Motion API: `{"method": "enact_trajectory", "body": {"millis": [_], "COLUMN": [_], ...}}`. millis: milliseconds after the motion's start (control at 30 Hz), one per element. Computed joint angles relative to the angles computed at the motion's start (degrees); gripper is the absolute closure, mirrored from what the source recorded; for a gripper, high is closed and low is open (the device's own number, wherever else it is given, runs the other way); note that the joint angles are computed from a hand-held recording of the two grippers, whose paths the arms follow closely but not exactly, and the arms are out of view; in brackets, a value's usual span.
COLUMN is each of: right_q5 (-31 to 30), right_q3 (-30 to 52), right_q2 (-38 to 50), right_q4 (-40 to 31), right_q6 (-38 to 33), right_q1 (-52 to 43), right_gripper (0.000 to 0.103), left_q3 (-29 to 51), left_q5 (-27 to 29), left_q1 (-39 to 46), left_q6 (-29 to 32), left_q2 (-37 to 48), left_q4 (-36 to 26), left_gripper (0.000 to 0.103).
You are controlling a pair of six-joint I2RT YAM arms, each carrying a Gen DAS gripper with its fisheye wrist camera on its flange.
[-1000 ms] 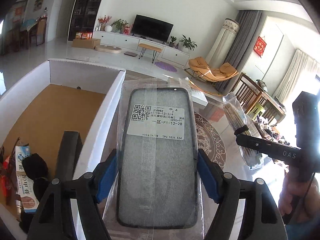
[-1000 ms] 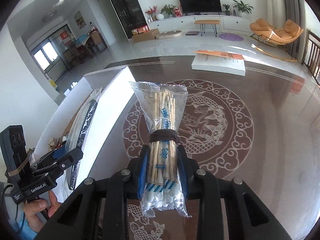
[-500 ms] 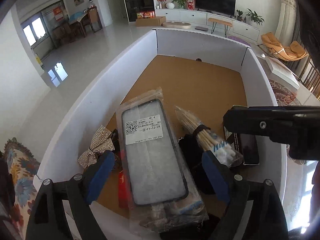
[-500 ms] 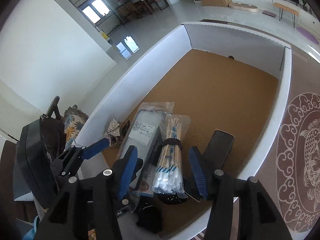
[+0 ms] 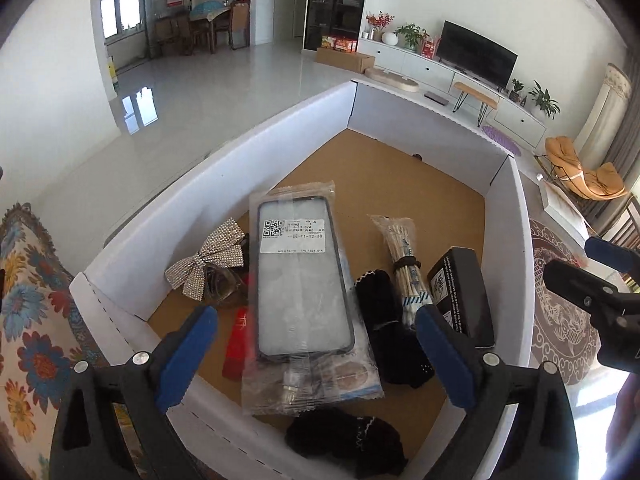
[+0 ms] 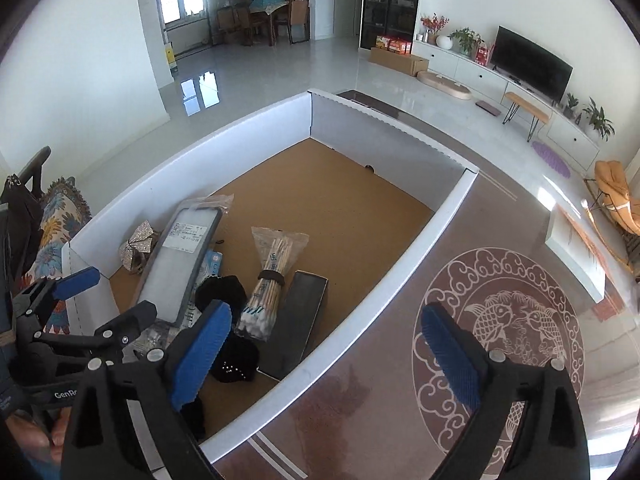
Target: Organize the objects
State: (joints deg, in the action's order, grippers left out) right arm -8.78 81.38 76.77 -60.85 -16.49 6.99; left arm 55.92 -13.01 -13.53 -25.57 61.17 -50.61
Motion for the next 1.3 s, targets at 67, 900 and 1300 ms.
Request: {"method": "enact_trajectory", "body": {"millis": [67, 900, 1300], "right_q5": [-0.6, 1.8, 1.8], "right_q3": [-0.6, -3.2, -3.5], "right_q2": [-0.6, 0.6, 1.4], "right_q4": [-0.3, 2.7, 3.5], "right_q6": [0.2, 5.9, 6.0], "right_q1": [-0.3, 6.6, 6.9], "right_gripper": [0.007, 0.007, 0.007], "left_q3": [0.2, 2.7, 2.6], "left_q5": [-1.0, -14.7, -14.8], "left_q1": [-0.1, -3.2, -2.5], "left_q6": [-0.1, 0.9, 1.5], "left_q2": [-0.3, -3.7, -2.7], "left_q4": [-1.6, -6.2, -5.3], "left_gripper": [0.003, 0.003, 0.003]}}
